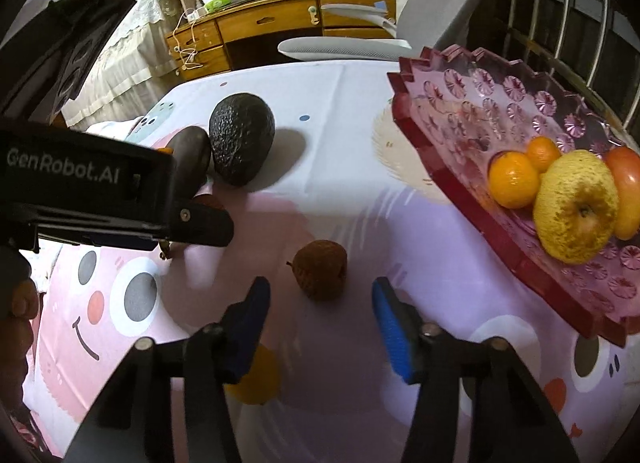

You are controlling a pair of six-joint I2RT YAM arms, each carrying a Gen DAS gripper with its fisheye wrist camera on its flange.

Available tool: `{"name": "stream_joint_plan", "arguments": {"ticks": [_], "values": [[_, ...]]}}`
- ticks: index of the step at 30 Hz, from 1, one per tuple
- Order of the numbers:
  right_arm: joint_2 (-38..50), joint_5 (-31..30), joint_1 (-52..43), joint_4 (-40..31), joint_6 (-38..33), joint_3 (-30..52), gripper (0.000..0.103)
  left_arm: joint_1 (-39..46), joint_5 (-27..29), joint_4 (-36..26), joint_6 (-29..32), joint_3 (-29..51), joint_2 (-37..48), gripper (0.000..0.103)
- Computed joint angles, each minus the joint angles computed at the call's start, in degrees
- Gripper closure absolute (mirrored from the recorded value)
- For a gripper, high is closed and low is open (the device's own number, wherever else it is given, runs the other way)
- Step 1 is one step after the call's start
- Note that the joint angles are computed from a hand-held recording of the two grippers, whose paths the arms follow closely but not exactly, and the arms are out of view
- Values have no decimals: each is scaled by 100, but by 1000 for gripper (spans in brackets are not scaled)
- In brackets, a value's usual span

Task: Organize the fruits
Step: 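Close the right tool on a brown lychee beside the banana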

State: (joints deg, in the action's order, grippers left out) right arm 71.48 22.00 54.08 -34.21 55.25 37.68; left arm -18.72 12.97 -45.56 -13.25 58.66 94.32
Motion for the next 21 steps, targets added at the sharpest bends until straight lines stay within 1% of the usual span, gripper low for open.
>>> {"name": "stream_joint_plan", "arguments": {"ticks": [1,4,5,9,11,13,18,21], "values": [[11,-48,-46,71,-69,-25,56,-17,-40,-65,-103,23,-16,40],[-59,-172,-174,240,-290,-128,62,-9,3,-68,-303,-7,-86,41],[-72,-190,-201,278,-327,-153,63,-29,-32,-66,-335,13,-48,41],[-126,-314,-327,431,-498,-237,72,-56,-95,0,-435,-37,-61,41],[-175,-400,-396,525,-578,-294,76,-98,-138,-79,-484,27,-27,42],[-153,-426,-417,520,-621,-271,76,-134,-66,-98,-585,56,-26,45],[-254,-551,-506,556,-730,-323,77,-241,-157,-9,-757,65,34,47],[-403,-576,-536,462,-723,-369,78,-244,-195,96,-899,53,65,48]]}}
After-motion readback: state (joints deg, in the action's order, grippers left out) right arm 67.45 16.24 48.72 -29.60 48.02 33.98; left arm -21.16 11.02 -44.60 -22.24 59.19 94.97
